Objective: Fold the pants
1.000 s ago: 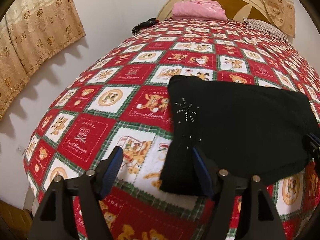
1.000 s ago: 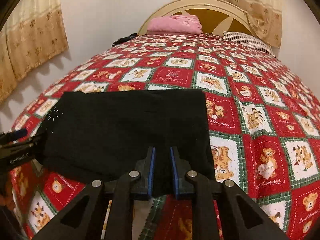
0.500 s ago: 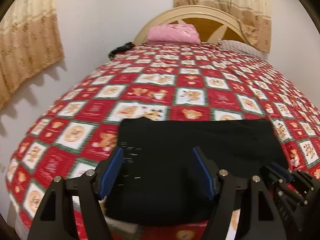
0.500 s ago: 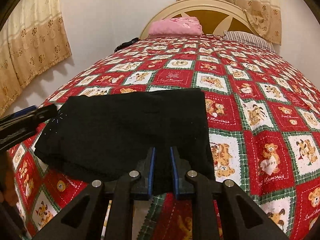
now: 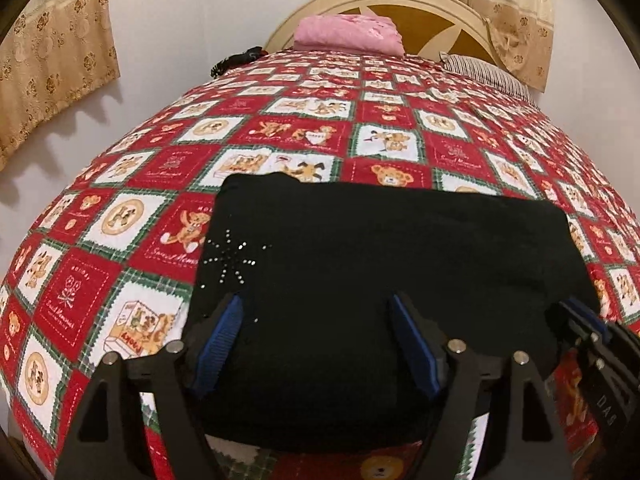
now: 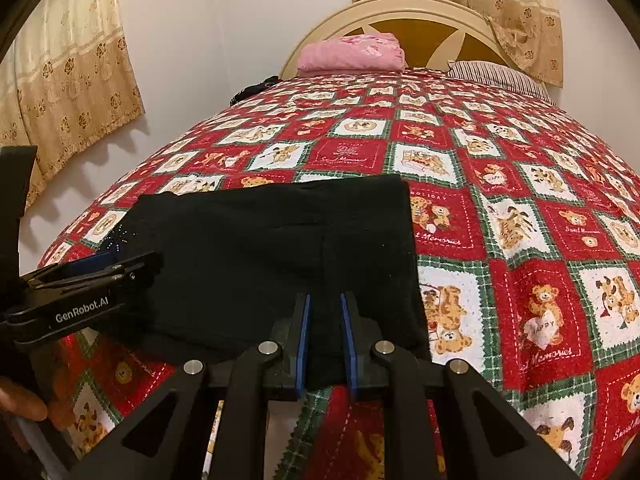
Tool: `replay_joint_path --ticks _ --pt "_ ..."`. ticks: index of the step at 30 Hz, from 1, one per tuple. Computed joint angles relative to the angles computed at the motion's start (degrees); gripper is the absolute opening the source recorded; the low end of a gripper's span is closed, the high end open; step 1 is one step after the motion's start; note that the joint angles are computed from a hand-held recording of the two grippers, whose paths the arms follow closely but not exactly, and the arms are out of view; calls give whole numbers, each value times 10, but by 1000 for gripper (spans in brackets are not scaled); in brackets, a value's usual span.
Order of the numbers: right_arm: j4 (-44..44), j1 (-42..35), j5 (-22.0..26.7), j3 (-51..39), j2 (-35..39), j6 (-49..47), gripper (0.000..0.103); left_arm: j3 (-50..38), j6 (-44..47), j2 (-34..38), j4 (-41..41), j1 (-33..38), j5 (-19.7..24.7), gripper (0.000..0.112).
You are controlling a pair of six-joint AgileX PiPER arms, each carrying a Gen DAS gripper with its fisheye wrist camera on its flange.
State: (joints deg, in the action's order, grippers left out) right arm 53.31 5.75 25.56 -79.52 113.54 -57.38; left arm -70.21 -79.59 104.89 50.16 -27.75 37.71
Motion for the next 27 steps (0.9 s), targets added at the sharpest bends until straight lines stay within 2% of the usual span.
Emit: replay_joint_path --ticks 3,5,7,10,11,12,14,16,18,21,27 --pt "1 1 -3 2 -1 -2 16 33 -36 -17 11 4 -14 92" --pt "-4 4 -9 3 -2 1 16 53 -40 -37 -10 9 -28 92" --pt "-22 10 -17 4 -4 12 17 59 -32 -50 -27 2 -15 92" --pt "-62 20 -27 23 -28 41 30 69 -31 -72 -27 -25 30 92" --pt "-50 21 -35 43 -43 36 37 77 -42 -81 -17 -36 45 92" --pt "-15 19 -36 69 -63 10 52 90 -61 -91 1 -52 60 92" --pt "66 14 -37 116 -93 -62 69 110 -92 -104 23 -72 74 92" --pt "146 13 -53 176 -132 -143 69 129 -120 -116 39 -85 78 92" --pt "168 10 -58 214 -160 -164 69 147 -151 -133 47 -100 87 92" --pt "199 -14 -37 259 -197 -177 69 164 -187 -158 59 -123 107 92" --pt "218 -43 -30 334 -271 -170 69 184 -234 -186 88 -205 199 92"
